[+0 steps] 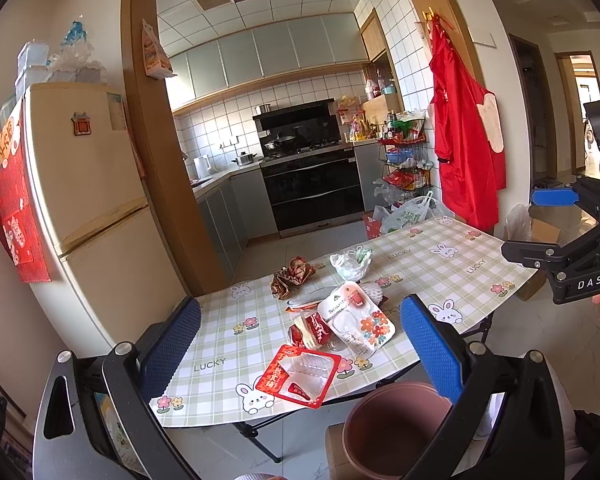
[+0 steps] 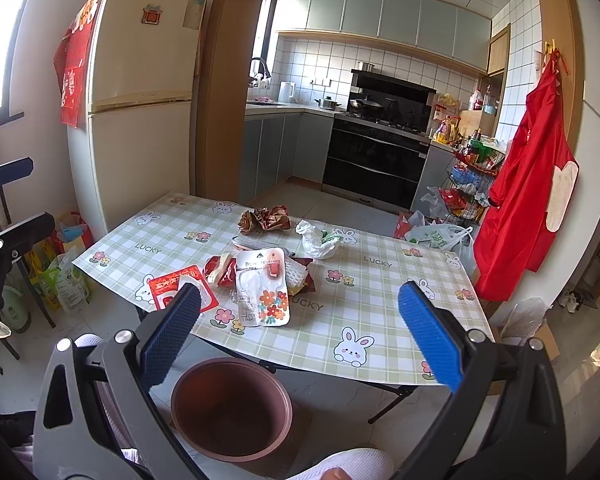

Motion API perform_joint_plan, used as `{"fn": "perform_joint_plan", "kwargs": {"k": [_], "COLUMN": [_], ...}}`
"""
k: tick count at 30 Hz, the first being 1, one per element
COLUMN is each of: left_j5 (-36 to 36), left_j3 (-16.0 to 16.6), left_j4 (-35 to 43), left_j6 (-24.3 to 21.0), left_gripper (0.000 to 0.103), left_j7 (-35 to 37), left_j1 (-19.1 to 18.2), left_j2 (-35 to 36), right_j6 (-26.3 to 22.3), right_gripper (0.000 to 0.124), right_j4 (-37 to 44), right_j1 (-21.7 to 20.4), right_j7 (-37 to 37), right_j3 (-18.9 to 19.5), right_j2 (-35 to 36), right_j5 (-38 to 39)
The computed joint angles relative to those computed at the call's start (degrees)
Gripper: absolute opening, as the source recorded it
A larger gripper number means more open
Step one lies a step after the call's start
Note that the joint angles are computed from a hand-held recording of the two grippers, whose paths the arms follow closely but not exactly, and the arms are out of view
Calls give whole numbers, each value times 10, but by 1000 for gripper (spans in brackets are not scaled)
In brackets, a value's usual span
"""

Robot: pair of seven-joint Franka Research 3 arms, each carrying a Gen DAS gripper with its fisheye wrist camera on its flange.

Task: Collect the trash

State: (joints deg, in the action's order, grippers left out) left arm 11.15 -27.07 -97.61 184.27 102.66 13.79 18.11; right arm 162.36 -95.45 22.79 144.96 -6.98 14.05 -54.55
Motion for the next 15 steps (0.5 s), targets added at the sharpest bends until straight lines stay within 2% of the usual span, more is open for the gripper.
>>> {"fn": "perform_joint_plan", "kwargs": {"k": [15], "left_j5": [-5], "left_j3": [-6], "left_j4": [-1], "left_j6": [-3], "left_gripper": [98], "left_j7": [4], "left_j1": [3], "left_j2": [-2], "right_j6": [2], "right_gripper": [98], "right_j4": [-3], "right_j1": [-1], "right_j7": [1], "right_j3": [0], "right_j2": [-2], "right_j5": [-2]}}
